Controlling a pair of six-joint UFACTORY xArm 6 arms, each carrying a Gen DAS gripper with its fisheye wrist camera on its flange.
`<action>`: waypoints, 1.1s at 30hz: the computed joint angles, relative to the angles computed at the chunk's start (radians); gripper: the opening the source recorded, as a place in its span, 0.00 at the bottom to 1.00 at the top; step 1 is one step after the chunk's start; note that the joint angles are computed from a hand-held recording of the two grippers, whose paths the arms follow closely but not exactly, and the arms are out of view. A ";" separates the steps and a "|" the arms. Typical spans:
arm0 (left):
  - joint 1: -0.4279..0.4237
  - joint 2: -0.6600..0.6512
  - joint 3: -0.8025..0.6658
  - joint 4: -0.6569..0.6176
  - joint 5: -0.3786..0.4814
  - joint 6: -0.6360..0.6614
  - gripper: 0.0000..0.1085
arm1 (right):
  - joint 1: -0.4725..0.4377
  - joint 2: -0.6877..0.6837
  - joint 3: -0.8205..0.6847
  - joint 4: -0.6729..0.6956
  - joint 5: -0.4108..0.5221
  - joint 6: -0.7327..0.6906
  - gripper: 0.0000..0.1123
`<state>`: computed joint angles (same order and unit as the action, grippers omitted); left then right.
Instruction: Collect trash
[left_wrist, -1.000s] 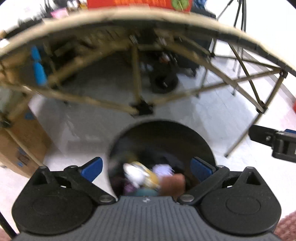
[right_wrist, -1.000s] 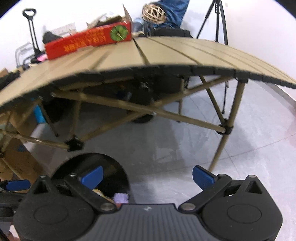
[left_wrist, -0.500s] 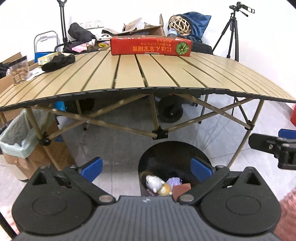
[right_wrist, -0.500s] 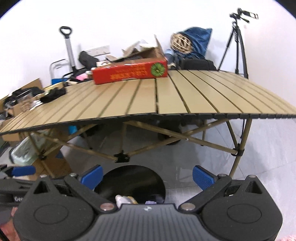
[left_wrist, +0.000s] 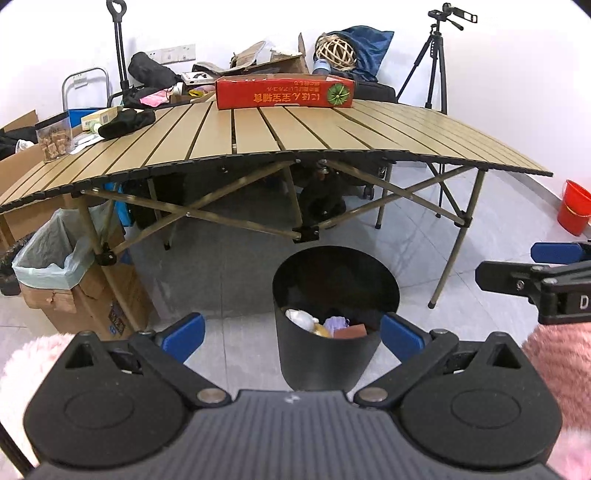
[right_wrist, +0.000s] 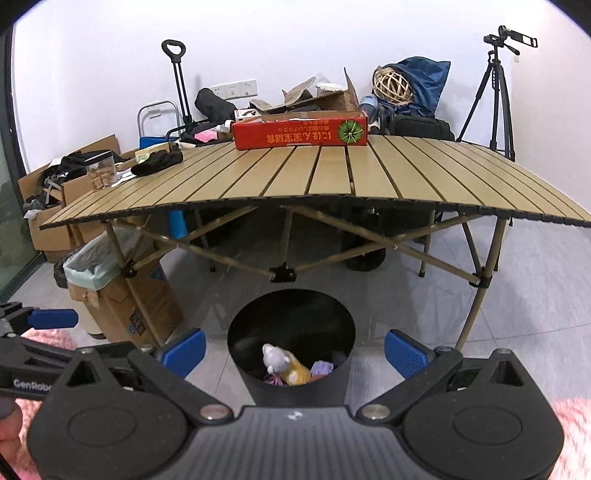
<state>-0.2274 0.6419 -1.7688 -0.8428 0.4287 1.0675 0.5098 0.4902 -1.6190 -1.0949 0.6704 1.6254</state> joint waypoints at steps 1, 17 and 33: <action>0.001 -0.013 0.019 -0.016 -0.001 0.017 0.95 | 0.003 -0.007 0.011 -0.002 0.000 0.009 0.92; -0.006 -0.064 0.085 -0.112 -0.022 0.130 0.95 | 0.023 -0.053 0.073 -0.013 0.008 0.077 0.92; -0.005 -0.075 0.093 -0.146 -0.025 0.168 0.95 | 0.028 -0.047 0.062 -0.010 0.014 0.078 0.92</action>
